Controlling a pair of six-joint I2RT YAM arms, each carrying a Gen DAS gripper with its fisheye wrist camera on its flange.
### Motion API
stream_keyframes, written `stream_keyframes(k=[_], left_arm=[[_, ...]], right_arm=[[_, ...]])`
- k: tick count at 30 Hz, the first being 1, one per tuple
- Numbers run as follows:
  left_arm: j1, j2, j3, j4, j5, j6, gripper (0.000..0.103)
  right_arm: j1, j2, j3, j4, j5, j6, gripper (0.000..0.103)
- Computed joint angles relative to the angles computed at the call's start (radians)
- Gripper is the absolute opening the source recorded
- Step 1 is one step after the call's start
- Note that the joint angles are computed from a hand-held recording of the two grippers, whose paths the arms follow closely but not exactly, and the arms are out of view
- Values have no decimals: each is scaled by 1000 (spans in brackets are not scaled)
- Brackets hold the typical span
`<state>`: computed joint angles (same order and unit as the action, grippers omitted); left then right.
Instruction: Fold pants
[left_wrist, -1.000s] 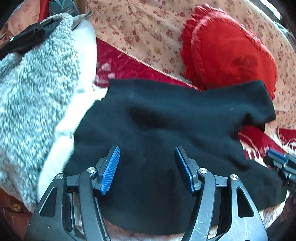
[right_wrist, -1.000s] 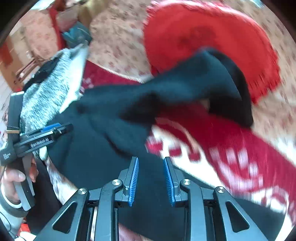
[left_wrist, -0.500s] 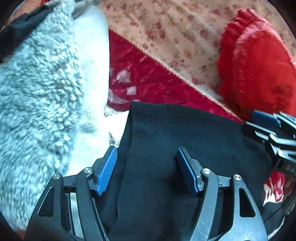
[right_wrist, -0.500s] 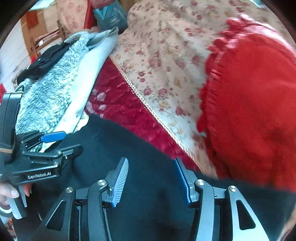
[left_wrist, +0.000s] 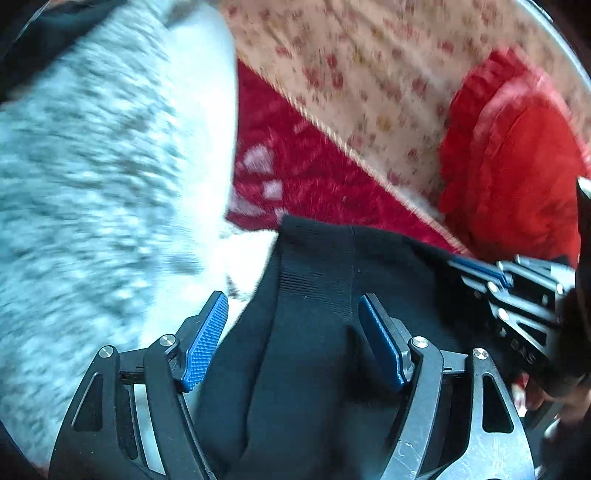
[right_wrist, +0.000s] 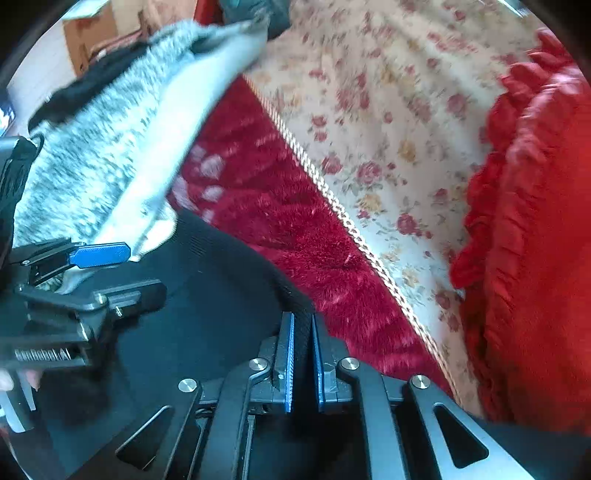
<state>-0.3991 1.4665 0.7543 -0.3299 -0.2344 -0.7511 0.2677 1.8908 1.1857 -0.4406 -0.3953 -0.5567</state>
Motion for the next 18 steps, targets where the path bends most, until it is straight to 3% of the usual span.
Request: stream_keyframes(k=[3,7,11,14,18], left_arm=[[-27,-206,-79,-85,-69,-32,73],[-37,-463,-145,-225,-121,-97,73],[-108,-648,-151,-390,-215,-190,73],[-207,-658,-145,-444,-272,-262,74],[-313,-535,-142,-373,-260,-309,74]], right_arm=[[-49,-209,-141,9,-88,20,8],[-109,-547,-349,-16,-125,16,7],[-147,-864,-531,-157,-192,22,7],[-107,-1024,-665,-217,-193,80,7],[69,-988,-819,-97,-107,231,6]])
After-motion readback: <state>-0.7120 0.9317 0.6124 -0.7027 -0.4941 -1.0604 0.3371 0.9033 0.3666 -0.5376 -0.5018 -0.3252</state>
